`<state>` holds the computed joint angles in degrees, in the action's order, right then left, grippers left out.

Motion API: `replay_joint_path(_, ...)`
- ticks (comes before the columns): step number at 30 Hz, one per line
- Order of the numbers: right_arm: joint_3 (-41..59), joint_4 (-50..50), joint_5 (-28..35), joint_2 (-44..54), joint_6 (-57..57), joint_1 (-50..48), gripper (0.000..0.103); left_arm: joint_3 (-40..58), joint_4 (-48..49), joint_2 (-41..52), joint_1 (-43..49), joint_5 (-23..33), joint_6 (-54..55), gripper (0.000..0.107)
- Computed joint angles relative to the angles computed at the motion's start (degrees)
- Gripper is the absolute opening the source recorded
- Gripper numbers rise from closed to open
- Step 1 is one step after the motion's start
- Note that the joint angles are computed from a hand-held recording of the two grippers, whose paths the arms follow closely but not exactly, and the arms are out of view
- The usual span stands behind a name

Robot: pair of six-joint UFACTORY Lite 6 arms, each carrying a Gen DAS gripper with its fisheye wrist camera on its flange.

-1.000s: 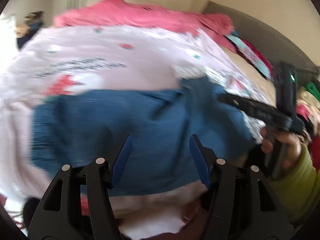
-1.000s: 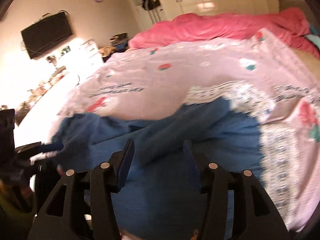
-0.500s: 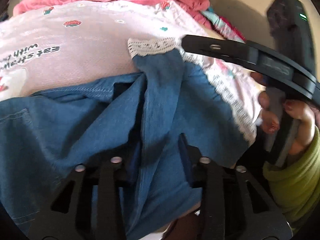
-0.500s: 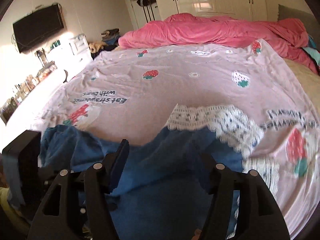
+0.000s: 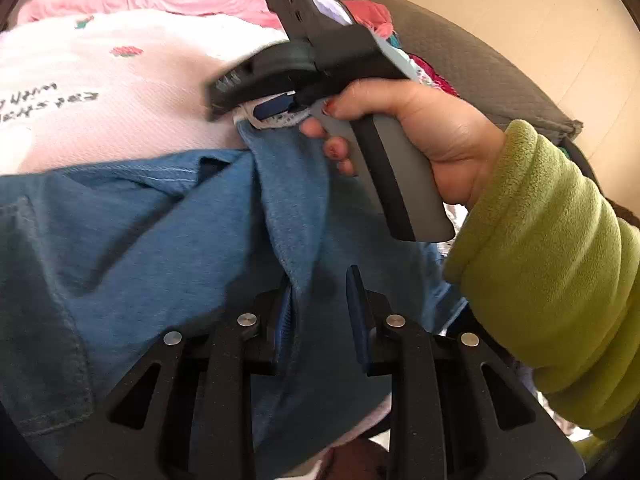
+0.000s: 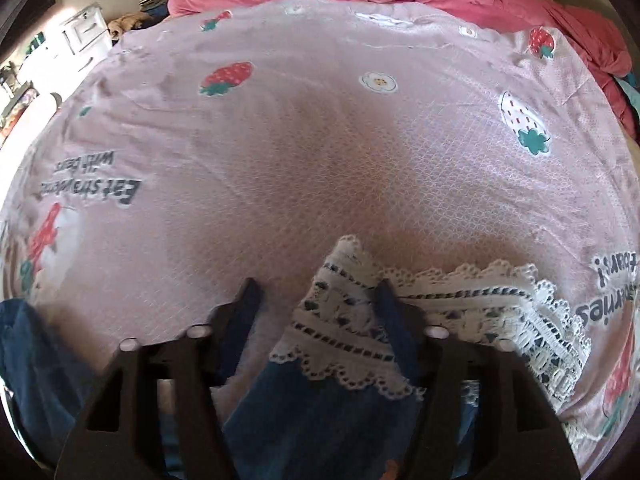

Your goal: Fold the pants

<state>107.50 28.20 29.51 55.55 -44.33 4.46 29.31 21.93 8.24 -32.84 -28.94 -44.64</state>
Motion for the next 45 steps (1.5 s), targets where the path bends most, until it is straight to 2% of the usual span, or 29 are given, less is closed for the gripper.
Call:
replay_joint_path(1,-2.6,0.7,-3.3,-1.7,-2.2,0.0,0.008,-0.7,-1.1,-0.8,-0.1,0.2,0.9,0.018)
replay_joint_path(4,-10.4,15.4,-3.9,-8.6,-18.8,-4.9,0.008,-2.2,-2.7,-3.2,-0.8,0.6,1.8,0.018)
replay_joint_path(6,-16.3,27.4,-0.5,-13.8,-30.7,-10.2,0.007,-2.8,-9.3,-4.5,-3.2,2.3,7.5,0.018)
replay_joint_path(7,-19.4,32.4,3.2,-16.7,-35.5,-14.2,0.007,-3.1,-11.6,-4.9,-3.6,2.7,9.8,0.018)
replay_joint_path(11,-32.3,40.4,12.9,-27.9,-45.3,-28.4,0.007,-3.4,-22.5,-6.0,-5.8,4.1,20.2,0.016)
replay_joint_path(13,-36.0,40.9,17.0,-30.4,-47.5,-35.2,0.007,-3.8,-22.3,-6.6,-5.8,4.7,20.9,0.006)
replay_joint_path(15,-38.9,39.6,22.0,-31.5,-48.3,-42.5,0.007,-3.2,-24.6,-5.9,-7.0,5.0,24.0,0.006)
replay_joint_path(17,-41.8,39.0,23.9,-31.9,-49.2,-46.7,0.007,-3.0,-31.5,-6.1,-9.4,6.1,31.8,0.003)
replay_joint_path(19,-44.1,38.5,24.6,-31.6,-50.2,-49.6,0.007,-0.5,-30.5,-4.3,-7.6,7.1,33.3,0.002)
replay_joint_path(21,-45.9,37.1,25.4,-31.8,-49.8,-51.5,0.007,-0.3,-33.4,-4.4,-7.7,7.0,37.3,0.002)
replay_joint_path(25,-47.6,36.6,26.9,-33.8,-48.4,-52.7,0.007,0.2,-31.7,-3.2,-7.1,6.8,37.3,0.000)
replay_joint_path(31,-51.6,33.5,29.2,-40.0,-48.3,-55.3,0.007,-5.6,-25.0,-11.8,-5.9,7.0,32.1,0.000)
replay_joint_path(33,-52.5,31.5,29.3,-40.8,-47.6,-56.1,0.007,-7.3,-19.7,-14.4,-4.5,7.2,27.4,0.000)
replay_joint_path(36,-54.7,28.6,28.4,-41.3,-46.5,-56.9,0.007,-9.1,-19.4,-16.4,-4.8,7.5,26.6,0.000)
replay_joint_path(45,-62.6,28.3,18.2,-43.5,-50.0,-53.8,0.007,-10.5,-23.2,-15.4,-7.2,6.5,28.9,0.000)
